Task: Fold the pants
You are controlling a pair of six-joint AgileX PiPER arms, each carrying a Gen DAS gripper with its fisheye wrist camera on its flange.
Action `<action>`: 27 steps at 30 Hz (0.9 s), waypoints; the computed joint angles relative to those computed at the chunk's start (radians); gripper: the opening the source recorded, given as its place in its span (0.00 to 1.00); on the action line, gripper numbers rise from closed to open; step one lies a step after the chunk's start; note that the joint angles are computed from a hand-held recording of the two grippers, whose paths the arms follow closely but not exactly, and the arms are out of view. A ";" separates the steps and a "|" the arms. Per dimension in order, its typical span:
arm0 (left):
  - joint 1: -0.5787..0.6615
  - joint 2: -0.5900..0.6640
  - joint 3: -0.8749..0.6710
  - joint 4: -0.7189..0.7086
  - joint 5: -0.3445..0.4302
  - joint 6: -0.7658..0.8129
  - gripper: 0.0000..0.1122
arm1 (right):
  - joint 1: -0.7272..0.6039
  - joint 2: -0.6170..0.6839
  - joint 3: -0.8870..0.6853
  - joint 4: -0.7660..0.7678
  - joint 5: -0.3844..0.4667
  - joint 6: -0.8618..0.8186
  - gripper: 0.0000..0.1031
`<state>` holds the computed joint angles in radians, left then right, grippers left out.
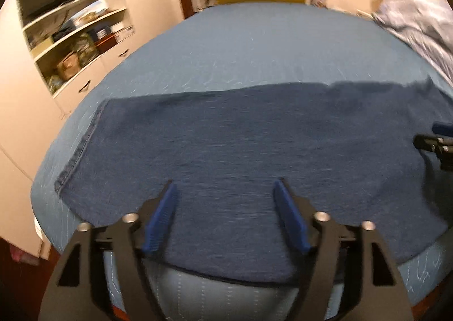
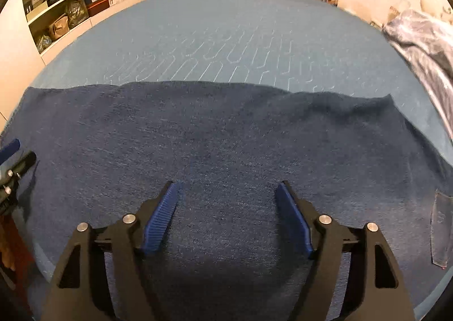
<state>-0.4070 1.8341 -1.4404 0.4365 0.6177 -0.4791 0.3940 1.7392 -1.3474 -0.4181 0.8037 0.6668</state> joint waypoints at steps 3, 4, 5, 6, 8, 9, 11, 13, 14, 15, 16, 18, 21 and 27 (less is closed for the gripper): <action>0.039 0.009 0.000 0.027 0.006 -0.048 0.72 | -0.003 0.002 -0.005 0.014 0.002 -0.006 0.71; 0.053 0.011 -0.006 0.025 0.009 -0.045 0.73 | -0.002 0.002 -0.005 0.013 0.002 -0.005 0.71; 0.064 0.005 0.000 0.020 0.015 -0.048 0.74 | -0.003 0.003 -0.006 0.013 0.001 -0.005 0.71; 0.078 0.005 -0.005 0.018 0.020 -0.043 0.74 | 0.001 0.004 -0.005 0.012 -0.001 0.000 0.72; 0.087 -0.002 -0.002 0.051 0.032 -0.073 0.74 | 0.016 0.005 -0.005 0.000 0.000 0.016 0.72; 0.090 -0.015 0.010 0.046 0.032 -0.070 0.74 | 0.023 -0.005 0.003 0.006 -0.016 0.011 0.72; 0.087 -0.011 0.006 0.059 0.038 -0.083 0.74 | 0.020 -0.029 0.018 0.005 -0.049 0.011 0.73; 0.084 0.004 -0.023 0.051 0.045 -0.072 0.73 | 0.009 -0.043 0.018 -0.059 -0.055 0.077 0.74; 0.066 -0.006 -0.010 0.064 0.047 -0.096 0.73 | -0.009 -0.048 0.016 -0.073 -0.055 0.096 0.74; 0.059 -0.009 -0.004 0.070 0.042 -0.106 0.73 | -0.033 -0.045 0.009 -0.094 -0.044 0.133 0.74; 0.051 -0.009 -0.007 0.066 0.038 -0.106 0.73 | -0.050 -0.030 -0.012 -0.130 -0.007 0.182 0.74; 0.034 -0.008 -0.016 0.068 0.030 -0.116 0.73 | -0.101 -0.003 -0.046 -0.132 0.018 0.227 0.74; 0.020 -0.012 -0.047 0.022 -0.006 -0.069 0.73 | -0.140 0.092 -0.148 -0.050 0.048 0.120 0.74; -0.051 0.103 -0.276 -0.130 0.007 0.129 0.73 | -0.124 0.170 -0.237 0.069 0.001 -0.005 0.80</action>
<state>-0.4585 1.9368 -1.7164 0.3066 0.6243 -0.3501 0.2704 1.9096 -1.5847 -0.3496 0.8050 0.6620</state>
